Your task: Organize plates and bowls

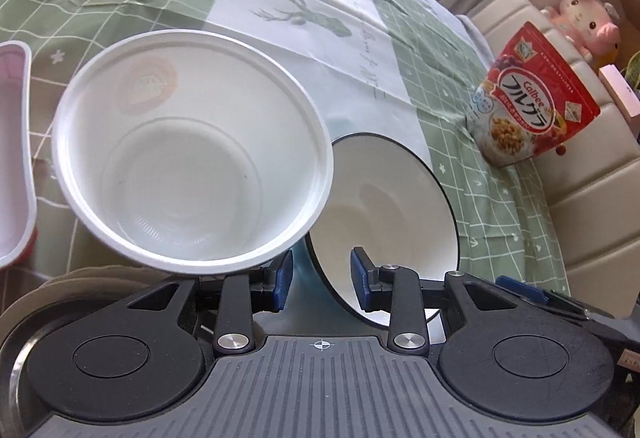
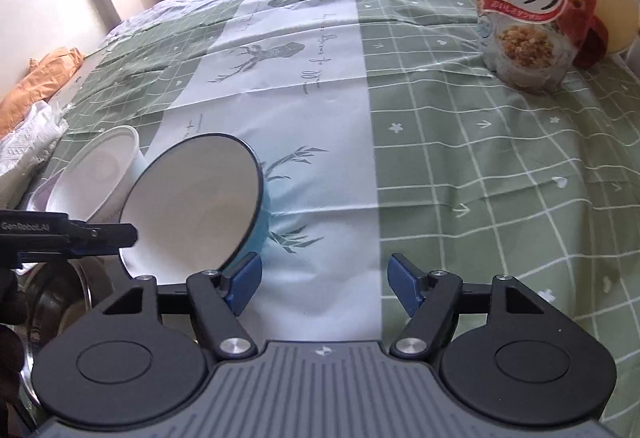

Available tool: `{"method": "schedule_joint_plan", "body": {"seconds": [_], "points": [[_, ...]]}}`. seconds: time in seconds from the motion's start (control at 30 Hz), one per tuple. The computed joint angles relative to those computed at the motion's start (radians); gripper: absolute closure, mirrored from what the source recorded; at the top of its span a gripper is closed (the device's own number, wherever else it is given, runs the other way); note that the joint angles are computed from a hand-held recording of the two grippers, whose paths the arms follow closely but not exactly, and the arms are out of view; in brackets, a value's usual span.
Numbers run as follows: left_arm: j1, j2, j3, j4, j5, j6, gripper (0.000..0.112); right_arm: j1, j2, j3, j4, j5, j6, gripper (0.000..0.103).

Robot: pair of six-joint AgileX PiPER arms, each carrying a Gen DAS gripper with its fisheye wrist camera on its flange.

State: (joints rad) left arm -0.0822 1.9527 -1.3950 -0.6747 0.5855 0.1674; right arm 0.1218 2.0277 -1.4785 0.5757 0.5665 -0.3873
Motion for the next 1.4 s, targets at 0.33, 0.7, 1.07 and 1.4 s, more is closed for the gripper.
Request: {"method": "schedule_joint_plan", "body": {"seconds": [0.33, 0.7, 1.07, 1.4], "points": [[-0.040, 0.133, -0.172, 0.125, 0.049, -0.099, 0.069, -0.040, 0.323, -0.399, 0.199, 0.308, 0.027, 0.073], [-0.075, 0.185, -0.250, 0.038, 0.189, -0.027, 0.065, -0.078, 0.184, -0.181, 0.187, 0.191, -0.049, 0.076], [-0.108, 0.307, -0.460, 0.160, 0.237, -0.139, 0.068, -0.099, 0.336, -0.384, 0.178, 0.355, 0.067, 0.074], [-0.118, 0.332, -0.498, 0.187, 0.278, -0.171, 0.068, -0.057, 0.303, -0.395, 0.068, 0.340, 0.185, 0.072]]}}
